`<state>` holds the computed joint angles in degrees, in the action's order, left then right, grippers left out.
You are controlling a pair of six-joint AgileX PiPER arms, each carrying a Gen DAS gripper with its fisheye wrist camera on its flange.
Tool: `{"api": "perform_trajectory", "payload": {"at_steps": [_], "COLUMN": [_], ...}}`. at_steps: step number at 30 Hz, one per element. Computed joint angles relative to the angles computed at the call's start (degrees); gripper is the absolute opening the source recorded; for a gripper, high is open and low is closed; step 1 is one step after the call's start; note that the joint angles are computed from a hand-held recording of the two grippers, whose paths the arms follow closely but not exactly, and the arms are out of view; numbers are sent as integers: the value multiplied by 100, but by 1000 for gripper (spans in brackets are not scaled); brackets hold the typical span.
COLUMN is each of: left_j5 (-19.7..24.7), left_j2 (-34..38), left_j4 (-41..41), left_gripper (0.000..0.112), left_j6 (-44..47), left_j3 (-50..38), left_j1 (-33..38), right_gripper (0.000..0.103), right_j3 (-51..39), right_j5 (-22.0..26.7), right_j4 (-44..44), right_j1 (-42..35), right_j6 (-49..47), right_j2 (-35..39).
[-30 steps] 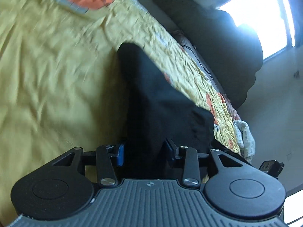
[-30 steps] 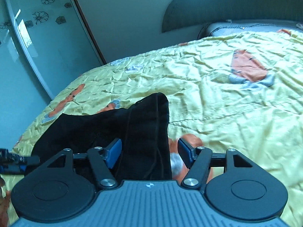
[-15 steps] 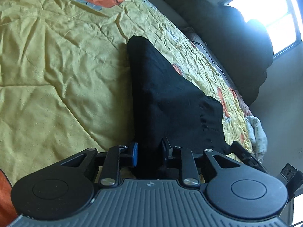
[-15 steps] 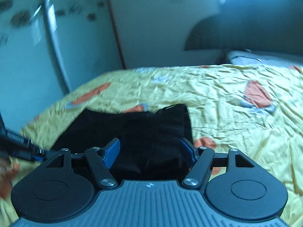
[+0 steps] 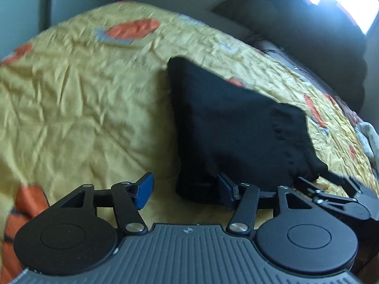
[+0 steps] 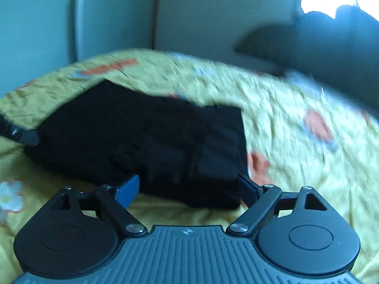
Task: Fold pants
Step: 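Open both tools and pull them back from the folded trousers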
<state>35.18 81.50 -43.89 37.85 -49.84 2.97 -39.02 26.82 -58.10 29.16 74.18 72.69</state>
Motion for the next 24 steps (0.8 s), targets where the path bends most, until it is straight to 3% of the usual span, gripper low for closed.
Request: {"api": "perform_trajectory", "payload": {"at_steps": [2,6,11,18,21,22,24], "left_j5": [-9,-442,-513,-738,-787,-846,-979], "left_j2": [-271,-890,-1359,-1797,-1945,-1976,-1979], "left_j4": [-59,863,1321,2362,2744,2955,3391], "left_gripper": [60,62,68,74,77,79,82], "left_j6": [107,-792,-1239,-2043,-2315,-2494,-2923], "left_j3": [183,591,969,1358,1464,1502,1563], "left_j1": [20,-427,-702,-1064,-1165,-1233,-1383], "right_gripper": [88,88,95,99,99,99,99], "right_j3": [141,310,422,-404,-526,-471,-87], "right_j5": [-30,974,1573,3537,3444,3100,1954], "right_j4": [315,-114,311,723,983,1100,1244], "right_j1": [-44,936,1968,3803,4028,3971,3677], "right_j6": [131,1030,1414,1760,1850,1947,2480], "right_j2": [-372,-1063,-1744,-1073,-1245,-1509,-2310]}}
